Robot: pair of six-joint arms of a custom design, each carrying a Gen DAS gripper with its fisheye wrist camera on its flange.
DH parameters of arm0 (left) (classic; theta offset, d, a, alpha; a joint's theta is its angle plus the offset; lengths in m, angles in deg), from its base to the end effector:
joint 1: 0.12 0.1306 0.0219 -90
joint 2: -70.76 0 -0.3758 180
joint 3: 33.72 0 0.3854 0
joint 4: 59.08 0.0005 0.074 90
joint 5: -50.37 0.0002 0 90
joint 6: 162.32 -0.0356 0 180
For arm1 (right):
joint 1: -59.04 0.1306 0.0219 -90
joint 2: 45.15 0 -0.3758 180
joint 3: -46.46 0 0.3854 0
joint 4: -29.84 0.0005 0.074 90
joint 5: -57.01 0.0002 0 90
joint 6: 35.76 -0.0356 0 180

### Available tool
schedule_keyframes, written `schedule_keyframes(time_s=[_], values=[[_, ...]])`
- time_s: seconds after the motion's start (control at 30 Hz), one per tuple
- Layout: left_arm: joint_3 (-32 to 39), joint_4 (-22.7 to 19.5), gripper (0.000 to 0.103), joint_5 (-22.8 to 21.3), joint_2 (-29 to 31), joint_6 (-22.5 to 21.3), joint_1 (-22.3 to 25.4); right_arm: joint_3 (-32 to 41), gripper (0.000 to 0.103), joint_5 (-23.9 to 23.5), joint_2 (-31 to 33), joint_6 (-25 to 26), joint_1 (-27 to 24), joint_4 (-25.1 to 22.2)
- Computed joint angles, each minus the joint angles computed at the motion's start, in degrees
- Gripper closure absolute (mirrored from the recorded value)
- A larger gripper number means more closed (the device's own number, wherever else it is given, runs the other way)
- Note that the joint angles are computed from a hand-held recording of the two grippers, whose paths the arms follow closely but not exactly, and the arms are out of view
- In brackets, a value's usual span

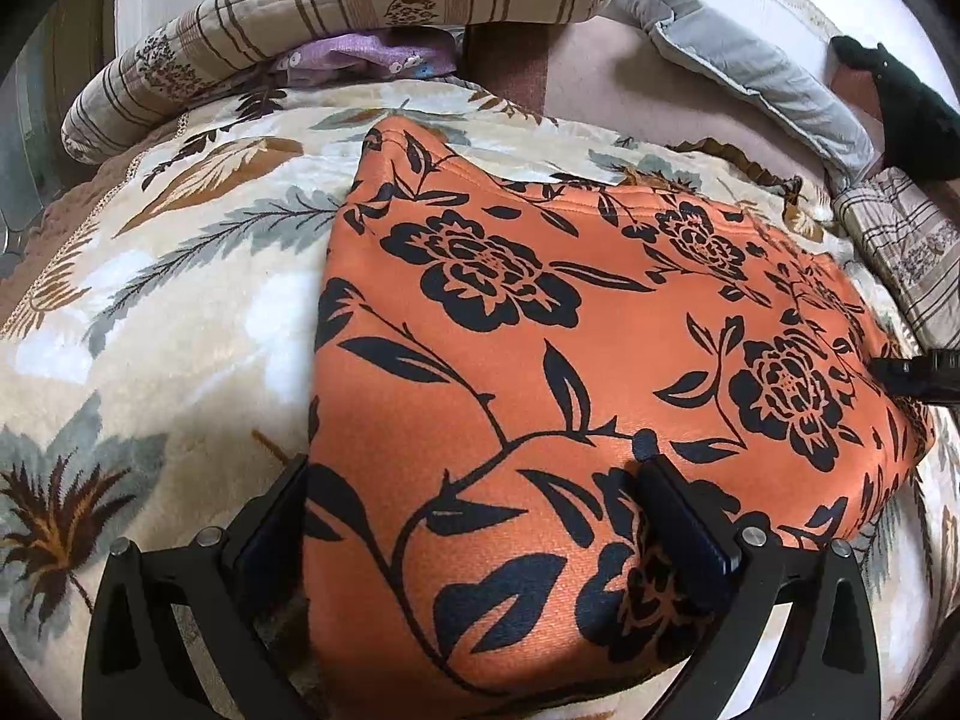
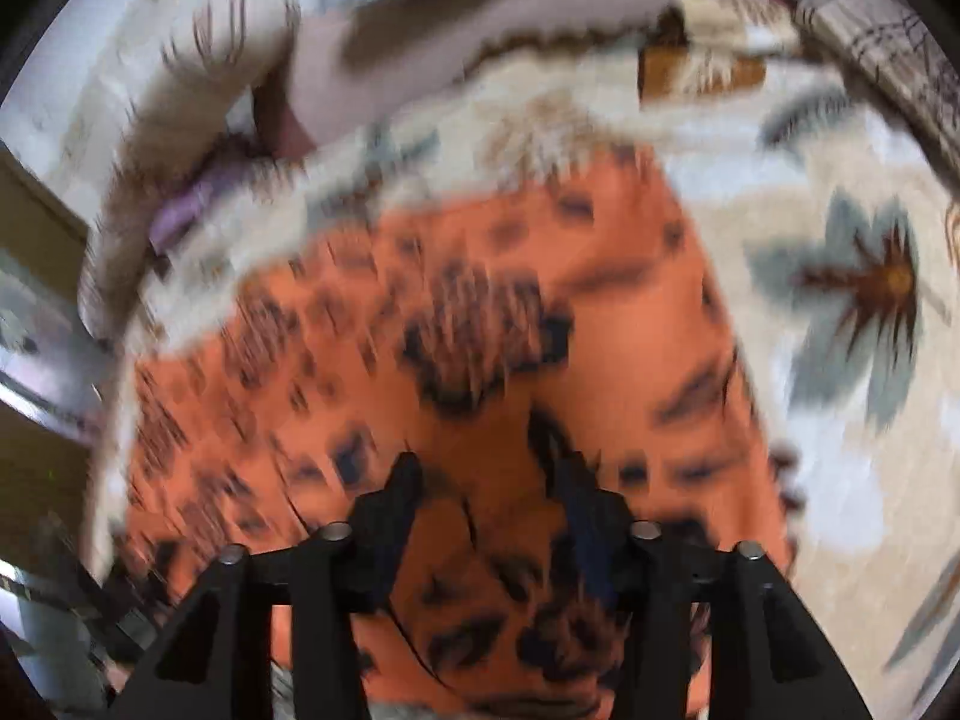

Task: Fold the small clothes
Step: 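Lay the hem onto the collar and open both grippers, then lift both tools above the folded orange rectangle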

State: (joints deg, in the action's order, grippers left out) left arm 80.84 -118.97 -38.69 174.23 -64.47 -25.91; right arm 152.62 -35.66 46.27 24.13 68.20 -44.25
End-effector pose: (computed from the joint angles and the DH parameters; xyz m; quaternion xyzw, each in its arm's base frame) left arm 0.5035 -0.2445 0.4876 0.1488 0.9241 -0.1092 0.3346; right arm 0.4536 0.0743 0.5100 0.1692 0.9492 0.1099 0.2413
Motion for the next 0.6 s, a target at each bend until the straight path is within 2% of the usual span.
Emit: schedule_keyframes(time_s=[0.03, 0.1, 0.2, 0.3, 0.43, 0.5, 0.6], values=[[0.30, -0.36, 0.000, -0.57, 0.17, -0.14, -0.14, -0.14, 0.049, 1.28, -0.54, 0.24, 0.65, -0.23], [1.08, -1.36, 0.000, -1.74, 0.58, -0.06, -0.40, -0.05, 0.049, -0.24, -1.37, -2.03, 0.70, -1.73], [3.70, -4.84, 0.000, -5.11, 1.71, 1.49, -1.27, -4.75, 0.049, -3.05, -6.22, -6.29, 0.44, 2.48], [5.52, -8.53, 0.000, -9.60, 2.02, 5.80, -2.71, -6.39, 0.049, -2.08, -8.53, -7.51, 1.15, 1.91], [5.51, -11.84, 0.000, -8.91, 0.94, 14.09, -3.15, -6.49, 0.047, -2.70, -6.86, -6.40, 1.49, -0.94], [5.11, -12.58, 0.000, -9.92, -0.17, 15.50, -3.88, -5.93, 0.047, -2.54, -7.24, -7.04, 1.68, -1.04], [4.26, -11.77, 0.000, -12.07, -2.75, 15.60, -5.30, -7.70, 0.047, -4.82, -10.28, -9.63, 1.48, 2.26]])
